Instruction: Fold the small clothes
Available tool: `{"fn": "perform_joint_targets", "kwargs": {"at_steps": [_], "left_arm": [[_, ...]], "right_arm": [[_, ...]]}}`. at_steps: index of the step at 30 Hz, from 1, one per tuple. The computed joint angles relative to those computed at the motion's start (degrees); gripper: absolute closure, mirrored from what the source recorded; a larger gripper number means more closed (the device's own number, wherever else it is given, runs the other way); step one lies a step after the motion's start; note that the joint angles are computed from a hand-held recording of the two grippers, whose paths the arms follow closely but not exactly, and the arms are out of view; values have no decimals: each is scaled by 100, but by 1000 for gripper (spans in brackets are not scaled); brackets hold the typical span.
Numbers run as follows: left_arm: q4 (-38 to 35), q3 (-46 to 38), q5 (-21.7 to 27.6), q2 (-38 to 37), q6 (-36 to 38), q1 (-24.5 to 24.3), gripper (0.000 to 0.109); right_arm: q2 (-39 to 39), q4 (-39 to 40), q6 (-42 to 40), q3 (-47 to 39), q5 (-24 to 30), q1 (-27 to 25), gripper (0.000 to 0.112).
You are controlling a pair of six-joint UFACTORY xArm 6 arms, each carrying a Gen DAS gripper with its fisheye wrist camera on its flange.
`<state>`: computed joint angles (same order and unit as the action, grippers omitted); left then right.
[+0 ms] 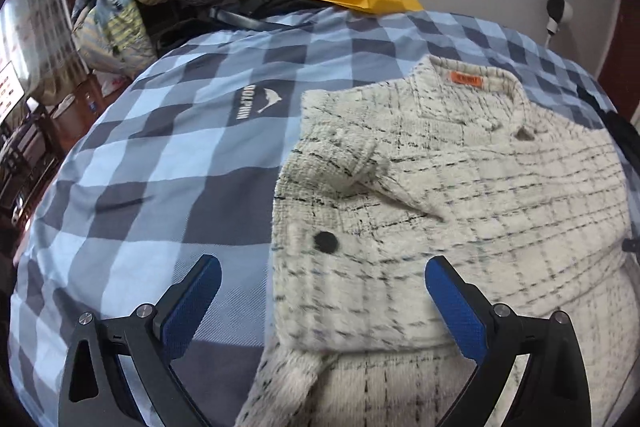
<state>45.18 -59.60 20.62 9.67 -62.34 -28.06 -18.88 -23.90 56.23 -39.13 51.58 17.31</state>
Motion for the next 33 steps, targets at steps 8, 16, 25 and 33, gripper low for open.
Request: {"fn": "perform_joint_targets", "kwargs": {"at_steps": [8, 16, 25, 33], "left_arm": [[1423, -32, 227, -146, -943, 15, 6], [-68, -168, -596, 41, 147, 308, 6], [-2946, -544, -399, 1028, 2398, 448, 6], [-1695, 128, 232, -373, 2111, 785, 6]], "right_arm": [[-1140, 154, 208, 998, 276, -1294, 25], [-1601, 2686, -1642, 692, -1548, -668, 24], [477, 1567, -957, -500, -669, -266, 24], [-1235, 1270, -706, 315, 81, -1012, 24]]}}
